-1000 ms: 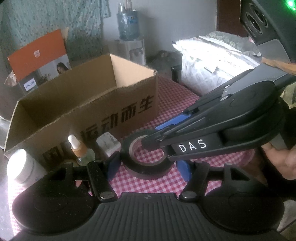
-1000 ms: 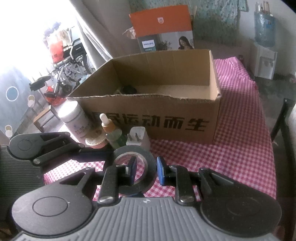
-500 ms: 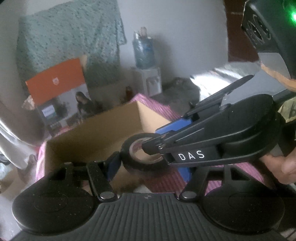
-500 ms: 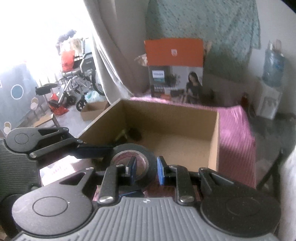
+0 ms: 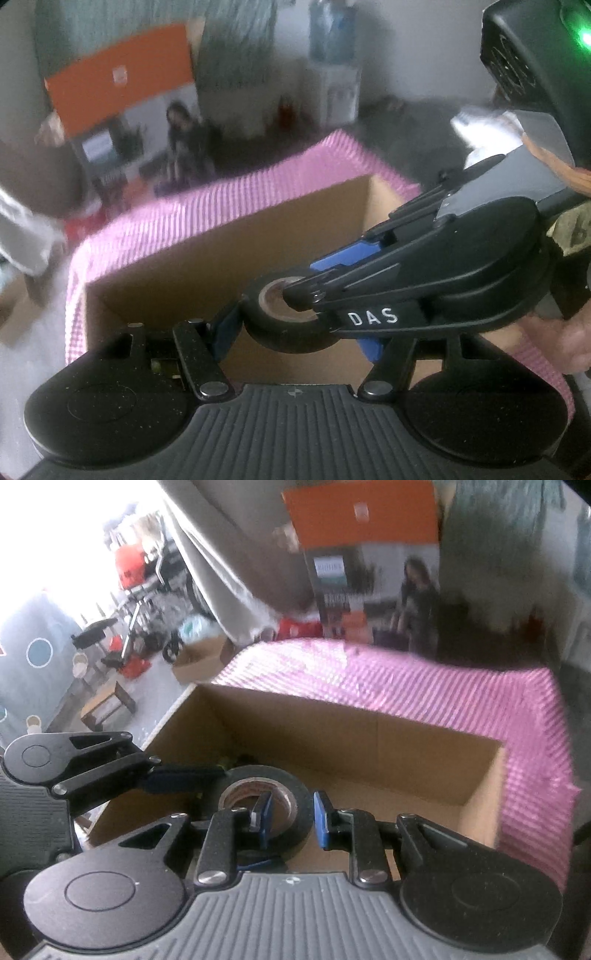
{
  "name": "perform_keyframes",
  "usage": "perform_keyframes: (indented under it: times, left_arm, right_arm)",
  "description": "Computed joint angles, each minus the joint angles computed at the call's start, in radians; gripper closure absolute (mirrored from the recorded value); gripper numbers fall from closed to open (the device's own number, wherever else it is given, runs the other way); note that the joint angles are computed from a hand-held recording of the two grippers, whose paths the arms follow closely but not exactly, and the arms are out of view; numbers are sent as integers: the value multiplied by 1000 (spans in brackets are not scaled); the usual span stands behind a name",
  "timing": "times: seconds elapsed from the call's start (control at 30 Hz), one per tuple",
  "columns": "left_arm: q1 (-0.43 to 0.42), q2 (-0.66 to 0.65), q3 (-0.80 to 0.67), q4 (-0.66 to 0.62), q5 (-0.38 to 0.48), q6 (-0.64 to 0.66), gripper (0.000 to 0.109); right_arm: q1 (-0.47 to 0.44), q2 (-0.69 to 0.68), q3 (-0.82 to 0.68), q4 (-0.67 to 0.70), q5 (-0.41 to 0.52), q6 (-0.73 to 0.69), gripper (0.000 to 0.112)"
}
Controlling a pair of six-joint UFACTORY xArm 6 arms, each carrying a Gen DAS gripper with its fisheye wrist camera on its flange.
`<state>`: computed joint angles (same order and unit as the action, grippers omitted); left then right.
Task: Organize rigid objects
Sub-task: 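Lift the tape roll and carry it into the cardboard box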
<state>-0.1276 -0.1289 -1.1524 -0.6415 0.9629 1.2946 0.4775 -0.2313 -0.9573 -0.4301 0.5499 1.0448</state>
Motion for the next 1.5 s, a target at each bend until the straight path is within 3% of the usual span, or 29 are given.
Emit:
perform_keyframes:
  times: [0.17,0.37,0.73,1.5]
  left_arm:
    - [-42,141,-119,141,0,-130,43]
    - [-74,221,-166,255,-44,-199,43]
    - [-78,269,-217,280,-44,-247,40]
    - [-73,208,-177,226,-39,-232,35]
  right_arm:
    - [-68,130,-57,201,-45,-192,87]
    - [-104,232,-104,328,-82,-304,87]
    - [-121,271,-120,316,-89,-267,87]
    - [-138,157,-29,183,-86,-80,86]
